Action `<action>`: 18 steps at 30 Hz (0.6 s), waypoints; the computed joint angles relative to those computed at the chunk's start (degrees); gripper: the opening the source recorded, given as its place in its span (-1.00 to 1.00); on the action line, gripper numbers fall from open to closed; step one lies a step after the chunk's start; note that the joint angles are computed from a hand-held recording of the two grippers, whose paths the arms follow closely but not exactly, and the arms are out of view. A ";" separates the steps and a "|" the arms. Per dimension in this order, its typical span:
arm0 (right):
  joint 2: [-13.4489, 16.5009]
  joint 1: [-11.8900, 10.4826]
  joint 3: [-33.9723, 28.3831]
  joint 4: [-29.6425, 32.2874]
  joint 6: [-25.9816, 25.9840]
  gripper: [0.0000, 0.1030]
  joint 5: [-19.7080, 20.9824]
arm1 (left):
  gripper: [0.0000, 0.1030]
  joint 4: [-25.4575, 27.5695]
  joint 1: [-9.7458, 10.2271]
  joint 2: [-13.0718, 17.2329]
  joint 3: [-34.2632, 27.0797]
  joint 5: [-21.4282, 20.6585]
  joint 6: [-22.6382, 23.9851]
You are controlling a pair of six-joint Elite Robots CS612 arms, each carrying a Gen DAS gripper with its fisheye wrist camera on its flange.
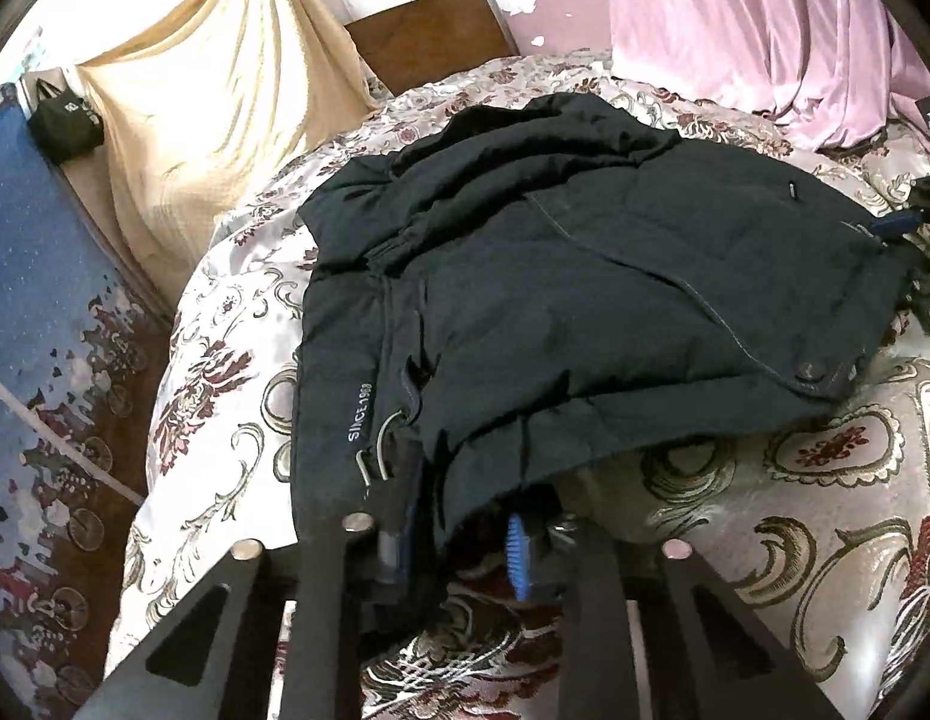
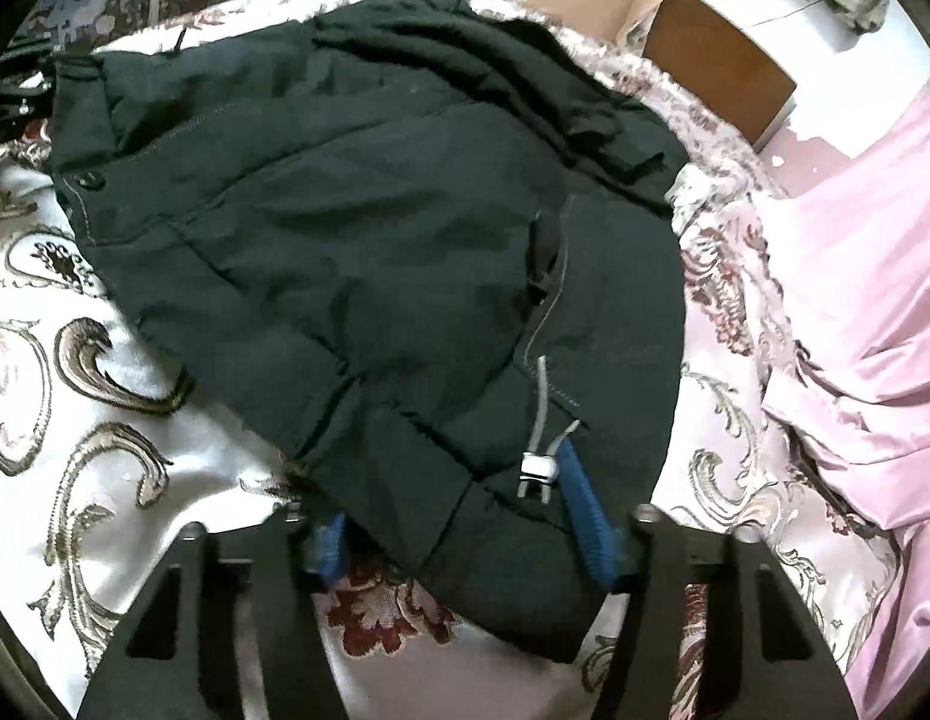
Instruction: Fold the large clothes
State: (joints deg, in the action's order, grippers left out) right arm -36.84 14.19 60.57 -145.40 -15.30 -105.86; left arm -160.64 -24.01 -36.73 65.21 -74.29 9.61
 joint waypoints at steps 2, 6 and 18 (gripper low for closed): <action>0.04 0.02 0.21 -2.01 -0.33 -0.50 -0.04 | -0.76 -2.17 -0.08 -0.26 0.93 0.54 -0.33; -0.26 0.22 1.26 -6.01 -1.21 -0.77 0.68 | -0.83 -6.54 0.16 -0.89 2.59 0.00 -2.27; -5.40 0.17 10.69 -16.41 5.14 -0.83 2.82 | -0.85 -13.30 0.11 -6.62 12.43 -3.27 -5.50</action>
State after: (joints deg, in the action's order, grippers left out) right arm -42.24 14.36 71.26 -161.81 -10.15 -103.04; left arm -173.93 -23.90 -43.34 77.65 -77.55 4.11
